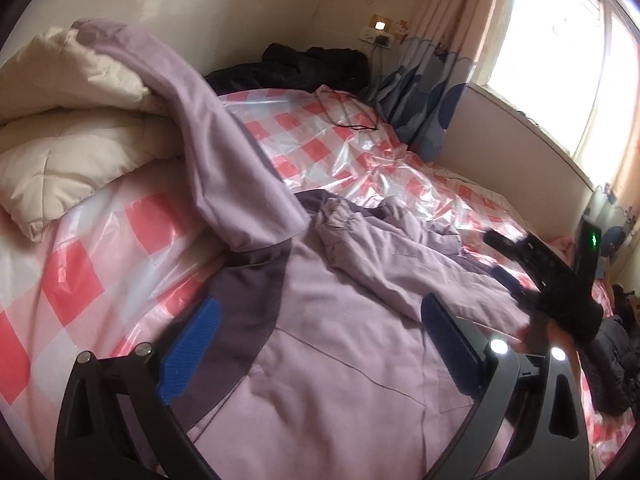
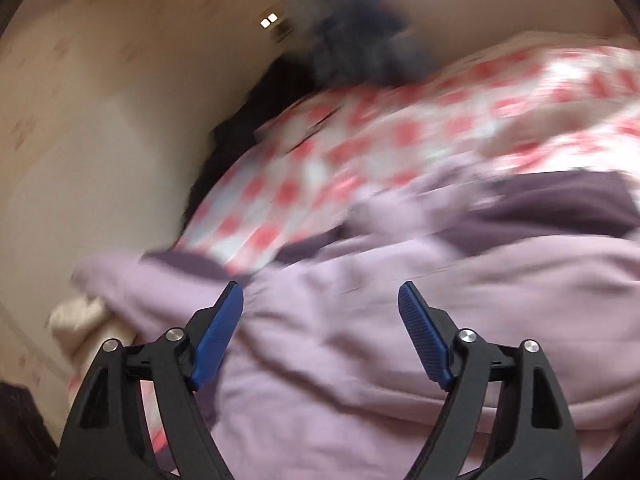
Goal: Fold large clothes
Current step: 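Fold the held sleeve across the jacket body with the right tool, then grasp the other sleeve cuff with the left tool and fold it across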
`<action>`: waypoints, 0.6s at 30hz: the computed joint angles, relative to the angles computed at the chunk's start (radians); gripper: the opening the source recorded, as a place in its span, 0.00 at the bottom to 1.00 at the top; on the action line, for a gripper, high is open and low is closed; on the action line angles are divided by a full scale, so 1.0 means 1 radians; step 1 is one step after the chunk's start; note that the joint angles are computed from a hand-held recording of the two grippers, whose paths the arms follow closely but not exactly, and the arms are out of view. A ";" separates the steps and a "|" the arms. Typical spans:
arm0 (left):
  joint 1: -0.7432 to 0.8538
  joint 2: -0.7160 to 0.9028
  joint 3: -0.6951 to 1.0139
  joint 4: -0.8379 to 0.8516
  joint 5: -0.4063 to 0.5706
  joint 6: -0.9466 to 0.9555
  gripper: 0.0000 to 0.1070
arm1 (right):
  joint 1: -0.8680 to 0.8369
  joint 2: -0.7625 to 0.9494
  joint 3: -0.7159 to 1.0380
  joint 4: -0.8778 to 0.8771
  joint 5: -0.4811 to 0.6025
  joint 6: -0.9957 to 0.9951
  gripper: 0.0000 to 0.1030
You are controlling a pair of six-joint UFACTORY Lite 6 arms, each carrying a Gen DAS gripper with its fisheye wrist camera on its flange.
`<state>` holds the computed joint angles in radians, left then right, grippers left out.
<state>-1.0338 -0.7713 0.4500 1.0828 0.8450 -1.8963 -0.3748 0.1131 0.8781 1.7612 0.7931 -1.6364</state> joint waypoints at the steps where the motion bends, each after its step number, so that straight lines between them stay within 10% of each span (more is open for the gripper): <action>1: -0.039 0.010 0.014 0.019 0.023 -0.016 0.90 | -0.104 0.021 -0.006 -0.022 0.002 0.019 0.77; 6: 0.054 0.303 0.254 0.156 -0.185 0.009 0.90 | -0.267 0.396 0.292 -0.412 0.081 0.332 0.71; 9: 0.225 0.615 0.508 0.155 -0.404 0.157 0.90 | -0.344 0.305 0.216 -0.382 0.212 0.238 0.74; 18: 0.496 1.322 0.951 -0.644 -0.531 0.986 0.87 | -0.841 -0.139 -0.199 -0.675 0.644 0.170 0.80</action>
<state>-0.5378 0.5503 1.4014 0.4390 0.3138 -0.9100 -1.2154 -0.0257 0.6791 1.0863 1.4367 -1.4661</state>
